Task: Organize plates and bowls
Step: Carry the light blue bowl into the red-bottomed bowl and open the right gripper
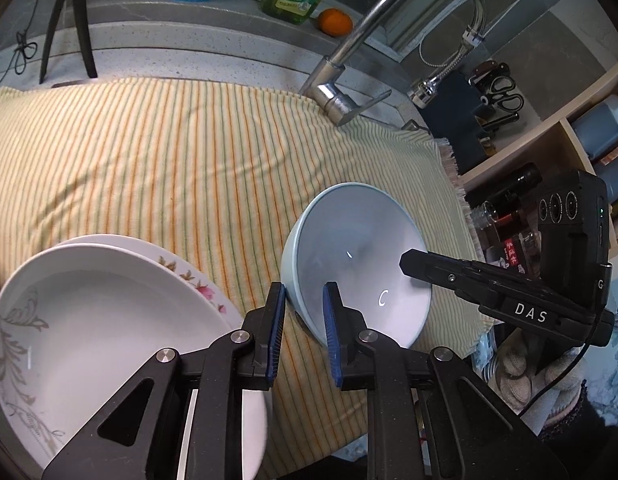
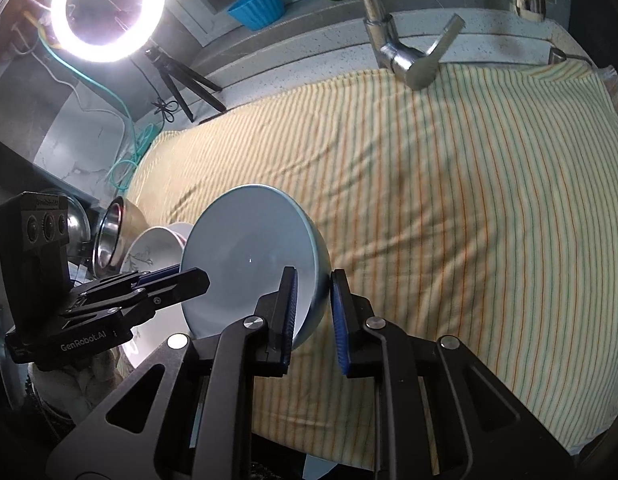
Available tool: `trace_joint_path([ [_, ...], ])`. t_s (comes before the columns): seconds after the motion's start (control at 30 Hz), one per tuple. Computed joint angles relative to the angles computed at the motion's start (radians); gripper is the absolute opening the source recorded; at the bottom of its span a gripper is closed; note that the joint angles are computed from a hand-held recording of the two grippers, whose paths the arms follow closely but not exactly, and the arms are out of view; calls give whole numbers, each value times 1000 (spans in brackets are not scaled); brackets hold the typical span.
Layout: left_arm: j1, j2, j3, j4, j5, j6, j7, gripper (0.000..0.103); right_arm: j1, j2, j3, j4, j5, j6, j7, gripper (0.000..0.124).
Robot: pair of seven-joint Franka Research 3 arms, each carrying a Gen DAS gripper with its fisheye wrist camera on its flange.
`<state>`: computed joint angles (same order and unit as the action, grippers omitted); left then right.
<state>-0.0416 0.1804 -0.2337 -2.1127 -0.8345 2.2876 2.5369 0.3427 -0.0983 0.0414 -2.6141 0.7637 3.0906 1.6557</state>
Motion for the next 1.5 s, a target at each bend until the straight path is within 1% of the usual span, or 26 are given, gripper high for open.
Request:
trace_joint_path([
  [0.1,13,-13,8,0,-14,-12,12,17,-34,-2,36,13,-122,4,102,17],
  [0.2,27,-26,21,2,-30,-25,26,17,-49,7,53,39,-217,1,177,17],
  [0.3,42,-35,37,7,-45,-38,33,17,-49,25,59,73,-284,-4,228,17],
  [0.4,59,-43,52,10,-57,-47,44,17,-55,50,71,116,-383,-15,304,17],
  [0.5,78,-47,68,17,-67,-61,51,17,-41,82,70,168,-436,-26,340,17],
  [0.8,143,-38,108,52,-79,-91,59,17,17,213,57,350,-496,-66,364,17],
  [1.0,189,-16,123,90,-74,-93,50,17,48,320,56,503,-499,-109,339,17],
  [1.27,243,36,124,152,-52,-85,18,17,82,447,55,684,-497,-160,309,17],
  [1.5,288,85,116,209,-33,-84,-8,17,96,548,56,827,-491,-219,286,17],
])
